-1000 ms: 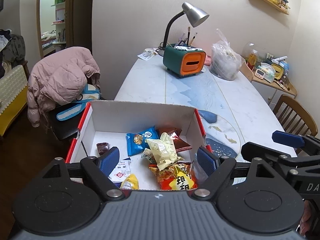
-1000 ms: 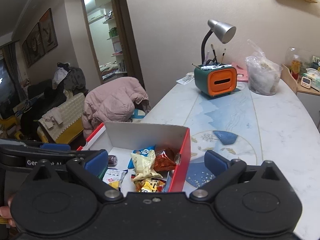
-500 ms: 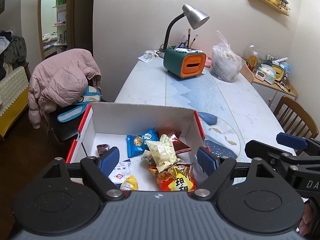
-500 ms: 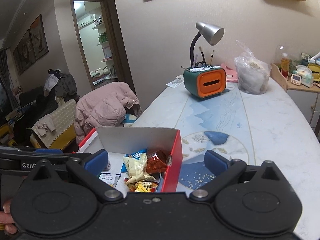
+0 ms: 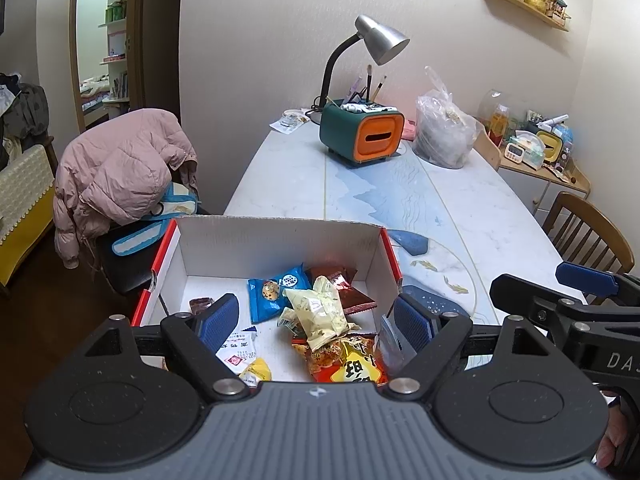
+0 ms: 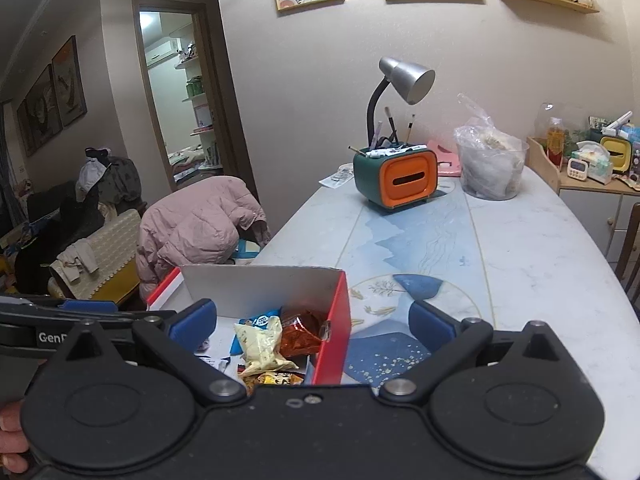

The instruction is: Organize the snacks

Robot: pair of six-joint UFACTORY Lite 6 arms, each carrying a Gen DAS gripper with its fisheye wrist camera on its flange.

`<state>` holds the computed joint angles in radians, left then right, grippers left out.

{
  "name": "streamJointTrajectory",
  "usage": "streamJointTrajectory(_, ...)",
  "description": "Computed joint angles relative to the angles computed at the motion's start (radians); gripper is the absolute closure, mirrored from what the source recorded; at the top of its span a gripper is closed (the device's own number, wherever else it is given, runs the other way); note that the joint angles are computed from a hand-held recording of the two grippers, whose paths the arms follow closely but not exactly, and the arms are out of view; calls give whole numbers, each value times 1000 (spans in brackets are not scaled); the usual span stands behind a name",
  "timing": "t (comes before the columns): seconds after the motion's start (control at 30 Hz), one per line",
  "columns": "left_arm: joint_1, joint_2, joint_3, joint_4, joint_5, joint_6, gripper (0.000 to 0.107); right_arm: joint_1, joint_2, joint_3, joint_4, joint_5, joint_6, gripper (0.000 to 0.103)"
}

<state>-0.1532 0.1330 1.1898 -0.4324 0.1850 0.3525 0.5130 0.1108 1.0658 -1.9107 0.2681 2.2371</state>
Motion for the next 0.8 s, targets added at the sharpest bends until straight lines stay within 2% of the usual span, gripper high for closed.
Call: streamJointTrajectory(0.8,8,-16,-1,32,26,-31,22,15,0,2,96,10,-103,0)
